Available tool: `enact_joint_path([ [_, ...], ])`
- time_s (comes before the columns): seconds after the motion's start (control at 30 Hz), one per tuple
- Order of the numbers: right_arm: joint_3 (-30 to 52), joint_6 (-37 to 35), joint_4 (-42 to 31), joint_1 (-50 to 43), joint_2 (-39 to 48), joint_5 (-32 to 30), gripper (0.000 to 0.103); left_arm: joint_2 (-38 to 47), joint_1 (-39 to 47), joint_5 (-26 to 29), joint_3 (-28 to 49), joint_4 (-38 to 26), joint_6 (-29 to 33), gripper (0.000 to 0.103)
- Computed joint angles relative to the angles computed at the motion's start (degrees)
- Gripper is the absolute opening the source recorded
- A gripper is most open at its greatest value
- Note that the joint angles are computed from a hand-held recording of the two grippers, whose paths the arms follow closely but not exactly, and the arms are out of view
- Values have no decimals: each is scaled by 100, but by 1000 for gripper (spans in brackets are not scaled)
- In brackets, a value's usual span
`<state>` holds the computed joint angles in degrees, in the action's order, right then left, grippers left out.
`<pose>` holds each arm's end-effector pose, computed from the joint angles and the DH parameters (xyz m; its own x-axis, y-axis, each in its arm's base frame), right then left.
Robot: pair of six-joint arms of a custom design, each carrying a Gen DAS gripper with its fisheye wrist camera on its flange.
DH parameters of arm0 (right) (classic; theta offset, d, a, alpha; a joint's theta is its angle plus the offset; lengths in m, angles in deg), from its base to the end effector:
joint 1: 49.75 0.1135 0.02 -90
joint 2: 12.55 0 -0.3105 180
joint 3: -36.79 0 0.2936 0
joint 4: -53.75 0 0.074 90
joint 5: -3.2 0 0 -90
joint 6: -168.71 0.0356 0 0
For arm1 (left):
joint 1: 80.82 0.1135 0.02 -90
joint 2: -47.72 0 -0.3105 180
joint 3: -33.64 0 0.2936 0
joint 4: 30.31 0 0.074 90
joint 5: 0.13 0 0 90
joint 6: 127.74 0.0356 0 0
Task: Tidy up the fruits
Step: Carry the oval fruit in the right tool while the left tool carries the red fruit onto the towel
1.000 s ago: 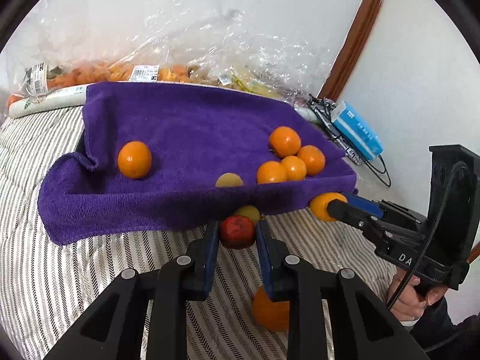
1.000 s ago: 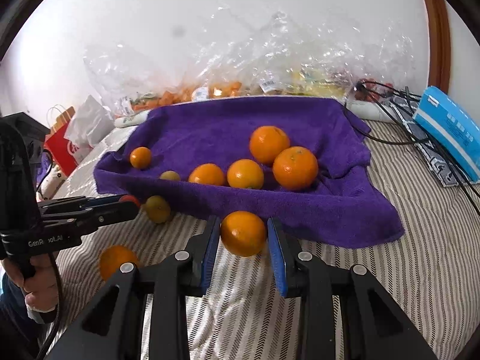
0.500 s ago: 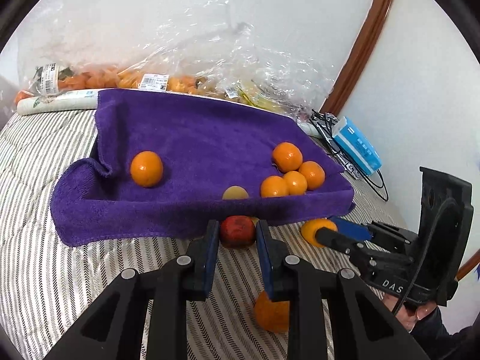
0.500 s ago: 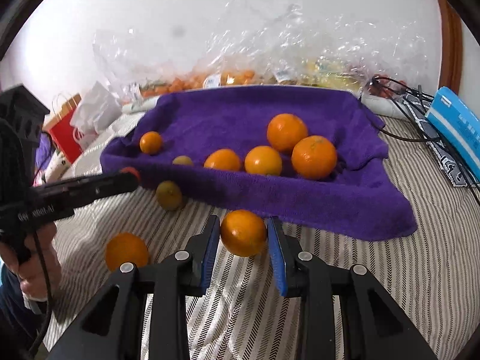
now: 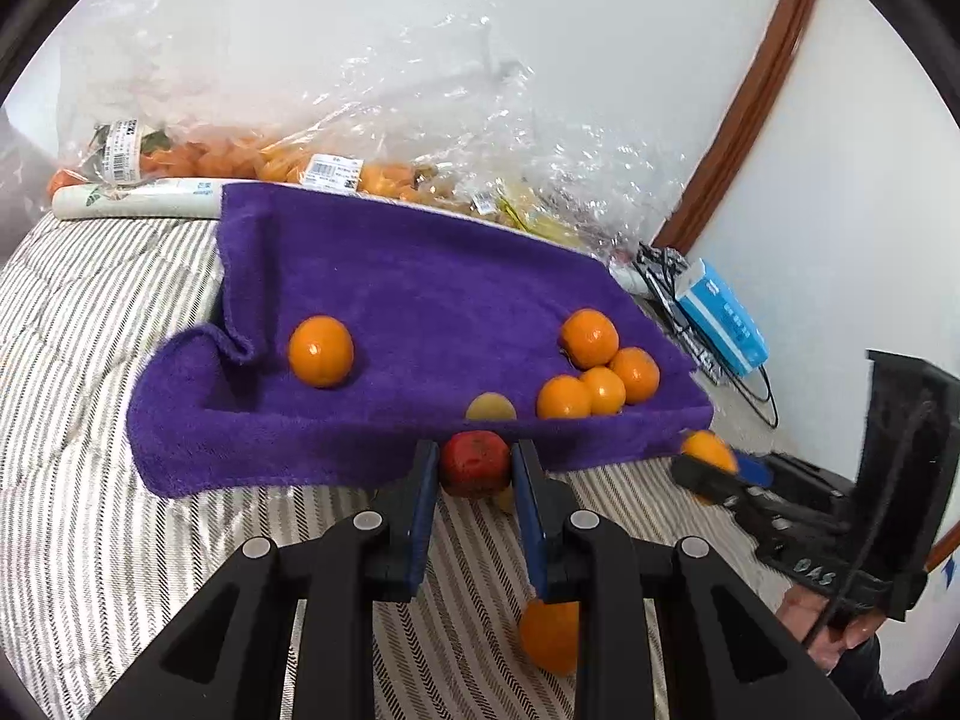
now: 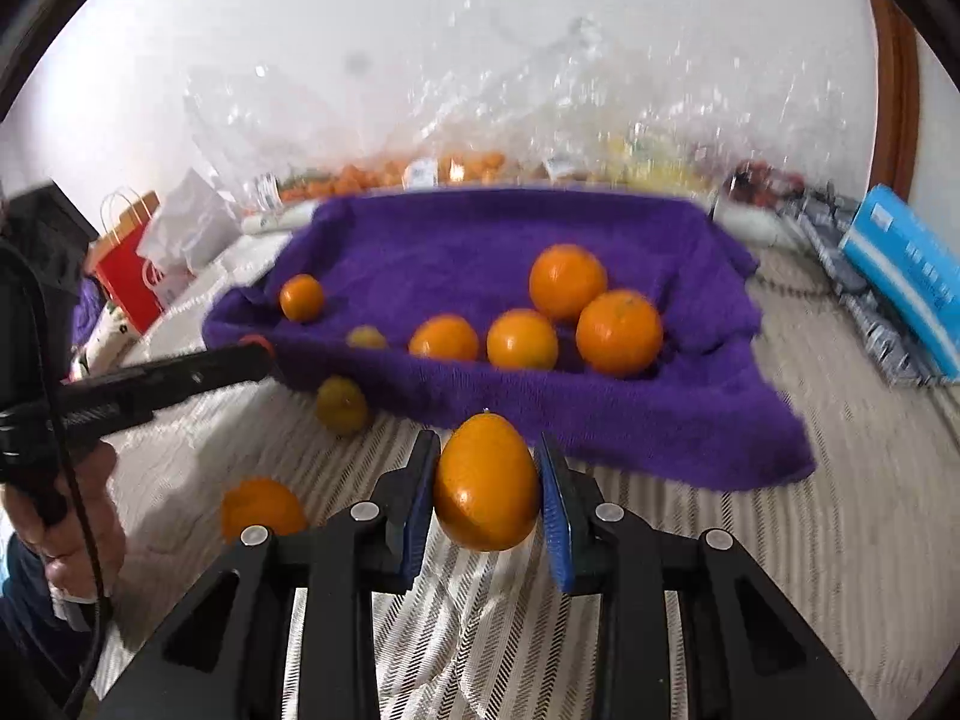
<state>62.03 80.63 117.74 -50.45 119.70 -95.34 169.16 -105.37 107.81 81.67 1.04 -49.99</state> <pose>0.2228 0.0026 -0.0119 -0.6851 0.0415 -0.7273 -0.0736 0.9893 0.1258 0.3101 -0.1537 0.0248 -0.7235 0.1085 -0.6818 0.4603 0.8119 -0.3592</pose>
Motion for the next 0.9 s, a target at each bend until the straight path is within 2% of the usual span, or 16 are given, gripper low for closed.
enact_joint_path([
  [0.1,-192,-150,-204,3,-685,164,32,-342,28,42,-56,-112,-17,24],
  [0.23,-210,-244,-734,-79,-1602,250,32,-776,-56,-366,31,-385,145,24],
  [0.33,-75,-225,-1189,-199,-2133,261,32,-810,-33,-457,274,-608,83,24],
  [0.47,211,-174,-1654,-295,-2485,292,32,-610,27,-561,600,-597,-126,24],
  [0.6,604,-124,-1911,-396,-2355,217,32,-313,1,-776,869,-565,-213,24],
  [0.7,806,-96,-1673,-434,-1837,250,32,-23,-20,-852,970,-408,-242,24],
  [0.83,1128,-63,-1330,-691,-1010,-6,32,284,-1,-956,1004,-182,-306,24],
  [0.9,1209,-156,-1319,-744,-876,133,32,332,8,-959,1046,-264,-291,24],
])
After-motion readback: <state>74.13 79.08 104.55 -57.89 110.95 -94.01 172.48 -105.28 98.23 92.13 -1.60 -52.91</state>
